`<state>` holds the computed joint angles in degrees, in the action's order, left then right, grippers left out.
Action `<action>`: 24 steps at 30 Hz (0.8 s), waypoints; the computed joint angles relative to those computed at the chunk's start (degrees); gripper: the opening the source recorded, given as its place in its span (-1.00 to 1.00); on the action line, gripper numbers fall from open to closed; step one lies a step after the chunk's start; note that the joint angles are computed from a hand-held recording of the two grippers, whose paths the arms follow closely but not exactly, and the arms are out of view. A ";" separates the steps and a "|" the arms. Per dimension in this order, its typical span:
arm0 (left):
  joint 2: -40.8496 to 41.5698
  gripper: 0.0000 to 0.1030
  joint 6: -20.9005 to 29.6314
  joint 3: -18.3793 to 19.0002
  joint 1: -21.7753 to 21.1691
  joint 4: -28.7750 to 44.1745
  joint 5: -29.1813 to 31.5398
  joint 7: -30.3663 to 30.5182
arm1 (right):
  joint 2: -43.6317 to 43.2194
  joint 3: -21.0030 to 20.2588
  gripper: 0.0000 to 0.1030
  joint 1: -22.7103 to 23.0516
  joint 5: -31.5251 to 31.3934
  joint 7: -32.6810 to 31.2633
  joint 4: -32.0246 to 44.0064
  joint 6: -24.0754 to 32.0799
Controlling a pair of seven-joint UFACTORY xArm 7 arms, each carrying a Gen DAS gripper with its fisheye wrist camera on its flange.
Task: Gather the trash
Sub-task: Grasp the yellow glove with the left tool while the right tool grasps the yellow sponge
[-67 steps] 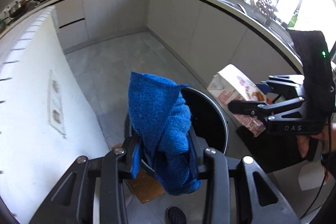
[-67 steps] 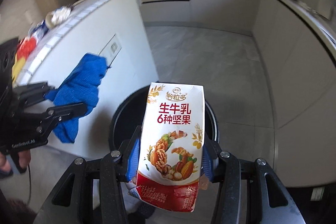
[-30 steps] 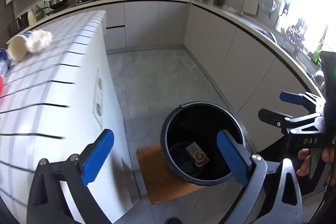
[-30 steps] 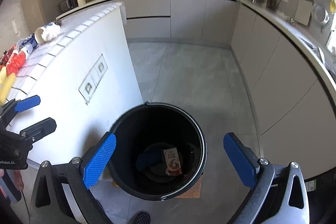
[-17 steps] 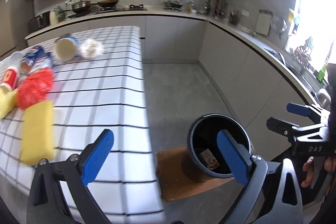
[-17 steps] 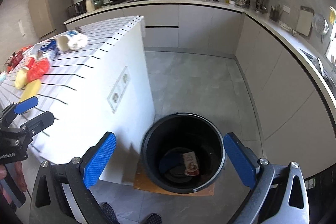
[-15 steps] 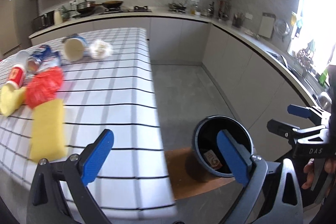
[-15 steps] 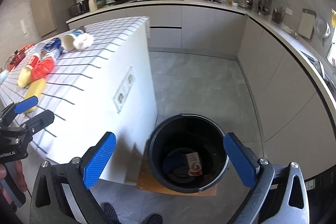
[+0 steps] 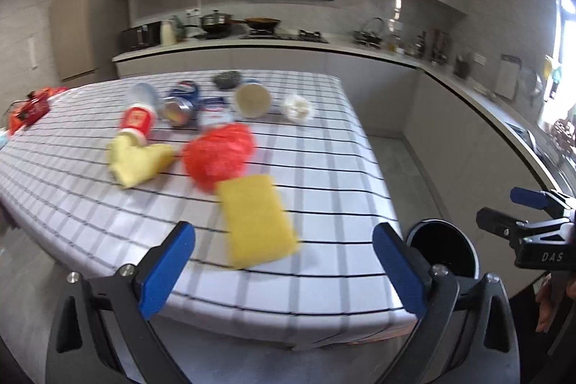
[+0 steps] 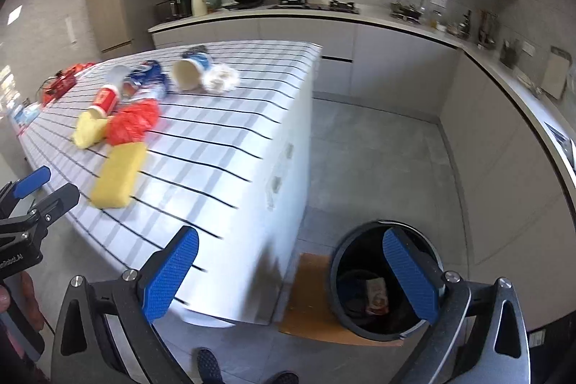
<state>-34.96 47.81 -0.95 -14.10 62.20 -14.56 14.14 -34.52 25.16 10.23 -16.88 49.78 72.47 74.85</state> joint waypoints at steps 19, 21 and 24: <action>3.09 0.93 0.89 9.23 8.37 0.50 -0.31 6.45 | 32.00 8.15 1.00 8.89 -17.24 10.55 24.69 -0.58; 4.33 0.93 0.88 9.83 8.60 0.91 -1.08 8.17 | 34.62 7.54 1.00 10.81 -18.70 11.79 26.56 -0.28; 6.46 0.93 1.35 10.40 9.10 1.73 -2.25 10.31 | 38.72 6.18 0.97 13.76 -20.67 13.40 29.60 0.54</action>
<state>-28.50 49.16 9.45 -5.00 63.93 -16.81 24.45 4.20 31.33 23.99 -37.55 63.18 102.07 75.39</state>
